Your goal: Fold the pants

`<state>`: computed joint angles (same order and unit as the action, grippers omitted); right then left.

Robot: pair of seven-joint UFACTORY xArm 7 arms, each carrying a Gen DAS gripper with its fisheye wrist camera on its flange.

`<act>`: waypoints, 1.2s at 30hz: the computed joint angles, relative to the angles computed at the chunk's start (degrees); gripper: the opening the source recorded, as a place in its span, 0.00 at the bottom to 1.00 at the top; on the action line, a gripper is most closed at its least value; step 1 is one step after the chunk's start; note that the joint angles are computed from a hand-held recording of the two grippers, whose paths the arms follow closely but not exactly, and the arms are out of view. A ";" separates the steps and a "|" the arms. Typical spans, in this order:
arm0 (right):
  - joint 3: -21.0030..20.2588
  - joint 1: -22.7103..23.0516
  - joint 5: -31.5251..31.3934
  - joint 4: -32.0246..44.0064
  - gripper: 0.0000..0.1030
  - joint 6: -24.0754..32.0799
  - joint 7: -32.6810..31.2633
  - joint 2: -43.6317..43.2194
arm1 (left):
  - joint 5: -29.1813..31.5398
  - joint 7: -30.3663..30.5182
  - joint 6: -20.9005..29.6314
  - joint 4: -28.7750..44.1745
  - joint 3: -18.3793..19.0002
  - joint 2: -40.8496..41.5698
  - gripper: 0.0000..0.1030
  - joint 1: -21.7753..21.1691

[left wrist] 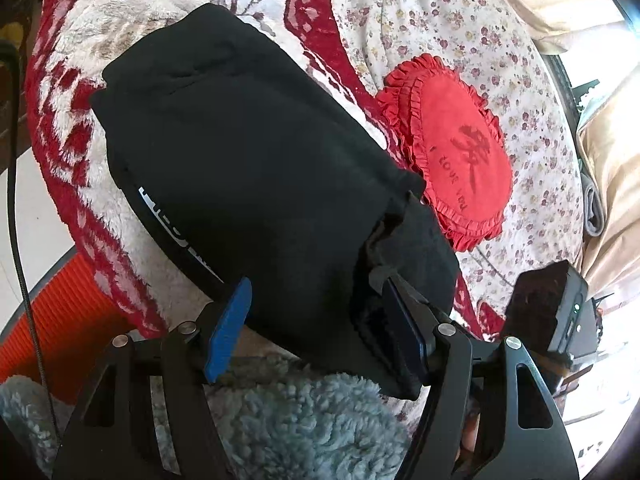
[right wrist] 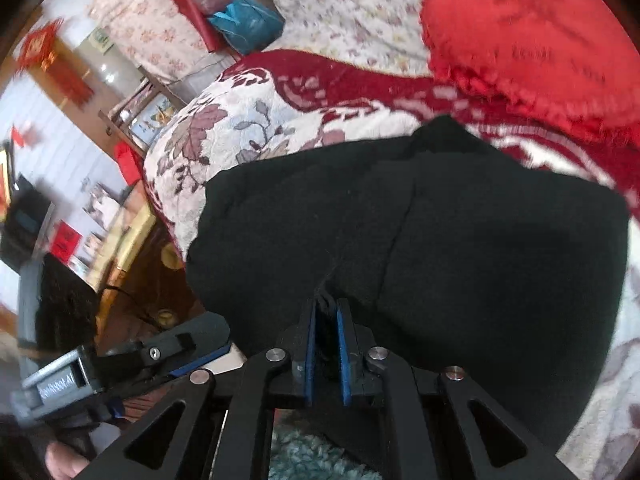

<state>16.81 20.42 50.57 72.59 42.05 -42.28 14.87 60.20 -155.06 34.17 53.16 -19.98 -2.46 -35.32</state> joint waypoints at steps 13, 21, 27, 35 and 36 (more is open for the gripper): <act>-5.17 -5.06 20.67 -9.29 0.21 0.96 -12.96 -12.07 | 0.18 9.62 3.61 3.63 -0.12 -0.05 0.65 -0.12; -7.99 -2.79 9.19 -17.25 0.11 -7.58 -12.25 -18.05 | 0.54 51.63 -4.19 16.09 4.43 11.06 0.22 -1.85; -8.18 -2.50 1.42 -14.80 0.08 -3.37 -8.35 -12.52 | -5.84 55.07 -7.91 13.53 9.01 14.82 0.09 -3.16; -6.39 -5.42 2.48 -11.56 0.05 -2.58 -5.66 -9.46 | -0.50 52.27 -12.43 14.32 11.18 11.55 0.09 -3.75; -6.35 -5.66 5.27 -11.38 0.05 -3.71 -7.28 -9.94 | -0.89 52.80 -12.36 15.91 12.44 11.99 0.09 -4.47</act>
<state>10.47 14.76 55.84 61.21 38.34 -49.56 4.93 59.32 -102.26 21.80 69.07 -7.54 9.53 -39.79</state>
